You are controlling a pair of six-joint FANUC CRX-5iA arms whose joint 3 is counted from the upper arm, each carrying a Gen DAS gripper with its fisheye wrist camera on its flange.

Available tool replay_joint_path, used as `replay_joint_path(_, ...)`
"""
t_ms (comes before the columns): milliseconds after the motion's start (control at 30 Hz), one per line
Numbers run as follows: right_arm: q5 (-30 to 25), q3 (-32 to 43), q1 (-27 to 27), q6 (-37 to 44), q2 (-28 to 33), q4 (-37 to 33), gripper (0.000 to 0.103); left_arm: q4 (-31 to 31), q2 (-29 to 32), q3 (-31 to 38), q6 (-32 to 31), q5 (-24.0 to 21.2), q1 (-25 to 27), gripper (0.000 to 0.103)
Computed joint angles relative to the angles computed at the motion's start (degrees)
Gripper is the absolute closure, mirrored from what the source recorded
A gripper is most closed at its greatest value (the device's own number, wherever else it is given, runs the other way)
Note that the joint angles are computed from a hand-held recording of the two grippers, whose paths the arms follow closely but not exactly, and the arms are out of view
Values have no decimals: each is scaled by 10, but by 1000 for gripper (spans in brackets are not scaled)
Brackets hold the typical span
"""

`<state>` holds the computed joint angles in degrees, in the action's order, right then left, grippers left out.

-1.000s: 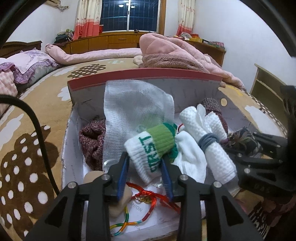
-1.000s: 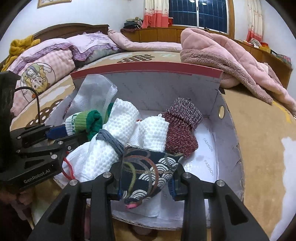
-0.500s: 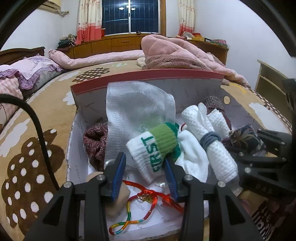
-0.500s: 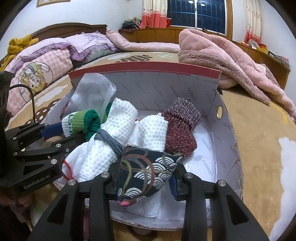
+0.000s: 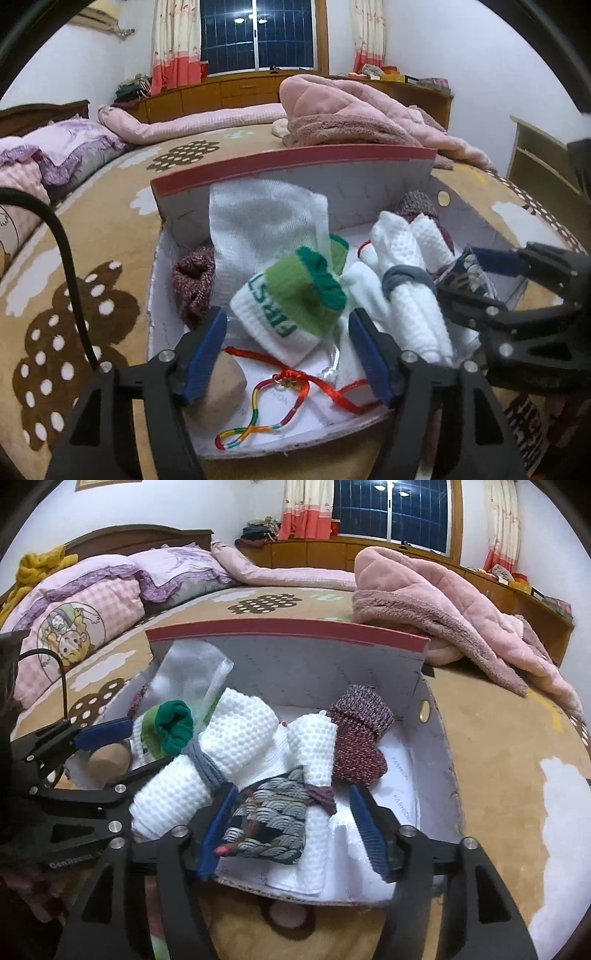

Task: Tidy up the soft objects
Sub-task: 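Move both open tools back from the shoebox toward the pink sponge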

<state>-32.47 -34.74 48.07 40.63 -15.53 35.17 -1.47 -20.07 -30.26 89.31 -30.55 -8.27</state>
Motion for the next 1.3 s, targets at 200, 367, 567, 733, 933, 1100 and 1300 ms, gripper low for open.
replay_joint_path(200,26,-45,-4,-93,-28,97,26,31,-12,-11,-32,-1,9,19)
replay_joint_path(367,38,-68,-2,-121,-49,139,22,65,-39,-35,-66,17,20,12)
replay_joint_path(567,62,-83,-12,-144,-68,158,18,153,-67,-68,-136,32,43,8)
replay_joint_path(733,54,-74,-7,-99,-75,95,17,159,-83,-82,-140,43,45,8)
replay_joint_path(933,64,-59,4,33,-104,-46,22,274,-121,-135,-256,64,49,8)
replay_joint_path(1100,63,-44,16,134,-119,-149,42,366,-144,-166,-336,51,53,9)
replay_joint_path(1300,61,-37,27,218,-128,-220,42,382,-158,-178,-363,20,65,9)
